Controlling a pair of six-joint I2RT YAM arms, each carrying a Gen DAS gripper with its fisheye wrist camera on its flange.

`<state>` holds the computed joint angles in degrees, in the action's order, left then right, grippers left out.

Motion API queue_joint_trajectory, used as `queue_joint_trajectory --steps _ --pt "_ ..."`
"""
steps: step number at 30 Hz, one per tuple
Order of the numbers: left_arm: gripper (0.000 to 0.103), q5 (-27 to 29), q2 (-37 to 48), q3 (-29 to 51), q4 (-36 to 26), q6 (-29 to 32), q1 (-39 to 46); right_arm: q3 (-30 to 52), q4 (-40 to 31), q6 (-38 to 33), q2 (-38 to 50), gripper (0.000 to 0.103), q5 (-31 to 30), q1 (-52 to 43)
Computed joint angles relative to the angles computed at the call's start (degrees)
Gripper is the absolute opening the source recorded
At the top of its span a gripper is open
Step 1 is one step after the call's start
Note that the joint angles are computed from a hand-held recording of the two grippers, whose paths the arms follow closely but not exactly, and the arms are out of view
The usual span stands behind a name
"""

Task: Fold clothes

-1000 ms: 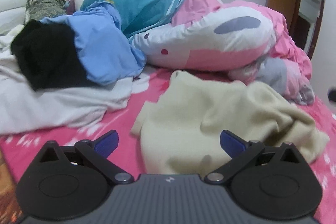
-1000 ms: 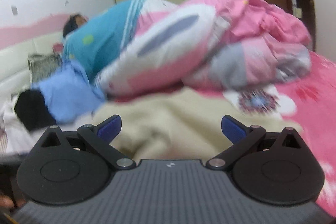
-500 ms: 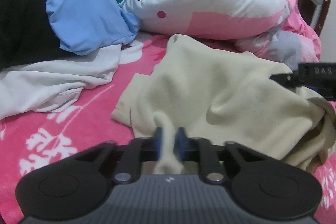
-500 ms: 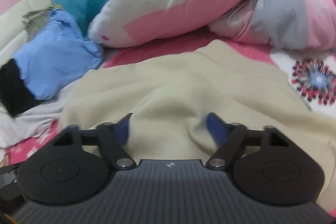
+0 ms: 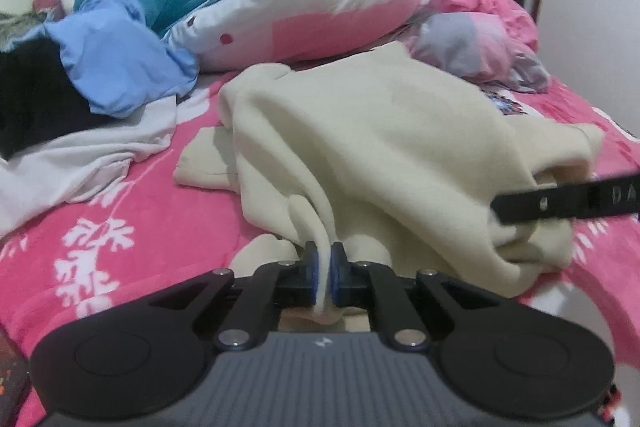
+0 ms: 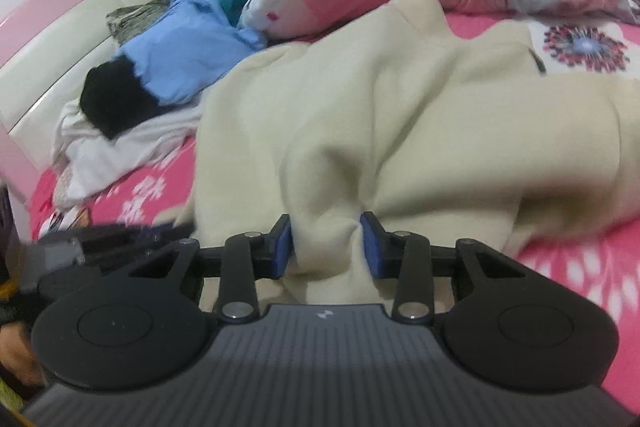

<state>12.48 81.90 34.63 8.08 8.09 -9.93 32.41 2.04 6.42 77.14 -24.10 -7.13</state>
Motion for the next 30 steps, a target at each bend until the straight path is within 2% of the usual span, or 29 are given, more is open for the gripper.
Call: queue_joint_trajectory --steps 3,6,8,9,10,11,12,14,15,17,18,21,24,26,28,29,30 --pt "0.025 3.08 -4.43 -2.65 -0.24 0.05 2.22 -3.26 0.66 -1.47 -3.08 0.036 -2.09 -1.71" --pt "0.042 4.81 -7.75 -4.20 -0.14 0.26 3.61 -2.81 -0.48 -3.08 -5.47 0.040 -10.01 -8.47" --pt "0.049 4.66 -9.46 -4.89 0.93 -0.26 3.42 -1.34 1.58 -1.46 -5.70 0.048 -15.17 -14.58" --pt "0.053 4.74 -9.91 -4.92 1.52 -0.82 3.16 -0.32 4.06 0.10 -4.40 0.058 -16.35 -17.37" --pt "0.057 4.90 -10.14 -4.78 2.12 -1.57 2.82 0.81 6.75 1.98 -2.94 0.064 -17.33 -19.93" --pt "0.058 5.28 -10.01 -4.33 2.73 -2.46 2.32 2.31 9.48 3.83 -0.77 0.075 -17.92 -22.19" --pt "0.063 5.58 -9.19 -3.15 2.76 -3.18 1.32 4.81 11.75 4.99 3.11 0.080 -17.76 -23.93" --pt "0.070 6.06 -6.89 0.02 2.00 -4.20 -1.05 12.20 13.25 7.17 12.35 0.081 -16.58 -26.29" --pt "0.072 6.36 -5.72 1.66 1.60 -4.68 -2.15 17.30 11.69 8.11 17.45 0.081 -16.34 -27.06" --pt "0.084 8.33 -2.00 5.73 0.67 -4.67 -4.75 29.01 5.80 10.21 27.70 0.081 -16.61 -27.68" --pt "0.094 9.20 0.18 8.08 -0.65 -4.06 -6.08 35.68 1.69 11.27 32.90 0.081 -17.05 -27.76" --pt "0.094 7.09 6.24 12.87 -2.98 -2.05 -10.79 55.03 -10.83 14.55 47.54 0.081 -21.36 -27.17" --pt "0.081 0.12 10.18 14.40 -3.79 -1.77 -15.03 69.38 -18.64 17.93 58.69 0.081 -23.18 -25.40" --pt "0.078 -2.60 11.82 14.47 -3.50 -2.50 -16.15 73.71 -18.43 21.42 63.43 0.081 -23.65 -24.08" --pt "0.074 -2.87 12.25 14.36 -3.37 -2.85 -16.07 76.74 -17.77 22.73 67.01 0.080 -24.89 -22.84" --pt "0.073 -2.77 12.32 14.40 -3.45 -2.75 -15.87 75.56 -16.10 22.29 66.74 0.073 -25.00 -22.32" --pt "0.072 -2.56 12.35 14.56 -3.70 -2.47 -15.57 74.39 -14.44 21.84 66.49 0.046 -25.10 -21.79"
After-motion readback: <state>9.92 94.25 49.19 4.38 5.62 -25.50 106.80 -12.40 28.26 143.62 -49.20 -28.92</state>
